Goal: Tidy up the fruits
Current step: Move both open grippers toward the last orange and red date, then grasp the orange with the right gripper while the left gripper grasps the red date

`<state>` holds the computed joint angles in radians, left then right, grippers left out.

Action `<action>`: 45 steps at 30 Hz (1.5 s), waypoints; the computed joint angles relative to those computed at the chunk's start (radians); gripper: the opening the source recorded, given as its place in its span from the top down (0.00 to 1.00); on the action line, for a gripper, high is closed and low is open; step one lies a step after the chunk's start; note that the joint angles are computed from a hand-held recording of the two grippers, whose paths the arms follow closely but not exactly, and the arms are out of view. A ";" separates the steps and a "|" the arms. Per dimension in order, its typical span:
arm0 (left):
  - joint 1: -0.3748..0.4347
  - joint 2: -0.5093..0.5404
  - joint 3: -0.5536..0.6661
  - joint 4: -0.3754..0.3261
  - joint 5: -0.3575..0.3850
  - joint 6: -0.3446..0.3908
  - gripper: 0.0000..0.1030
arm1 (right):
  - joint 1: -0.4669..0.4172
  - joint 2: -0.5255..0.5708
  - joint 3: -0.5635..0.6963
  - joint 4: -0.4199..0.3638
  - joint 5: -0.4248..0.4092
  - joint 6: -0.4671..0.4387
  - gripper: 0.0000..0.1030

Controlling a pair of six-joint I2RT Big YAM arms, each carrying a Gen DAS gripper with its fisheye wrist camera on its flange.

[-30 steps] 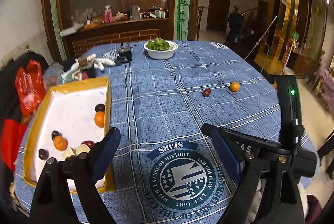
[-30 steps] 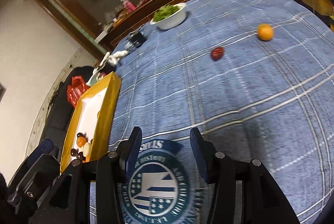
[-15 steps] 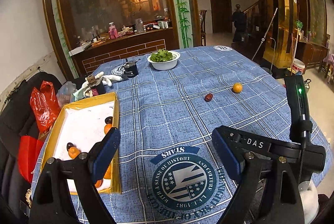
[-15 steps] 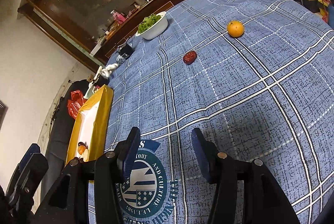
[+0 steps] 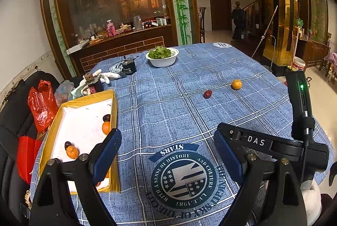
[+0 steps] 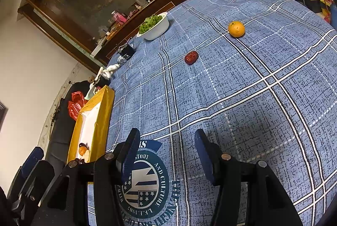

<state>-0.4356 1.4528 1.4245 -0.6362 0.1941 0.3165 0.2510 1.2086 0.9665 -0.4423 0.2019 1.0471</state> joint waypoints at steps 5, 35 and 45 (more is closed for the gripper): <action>0.002 0.002 -0.002 0.000 0.004 0.001 0.14 | -0.002 0.004 0.001 0.001 -0.005 0.002 0.43; -0.090 0.489 0.551 -0.290 0.121 0.001 0.18 | -0.388 0.233 0.248 -0.203 -0.060 -0.309 0.43; -0.186 0.706 0.795 -0.371 0.057 0.074 0.24 | -0.403 0.276 0.270 -0.222 -0.063 -0.399 0.66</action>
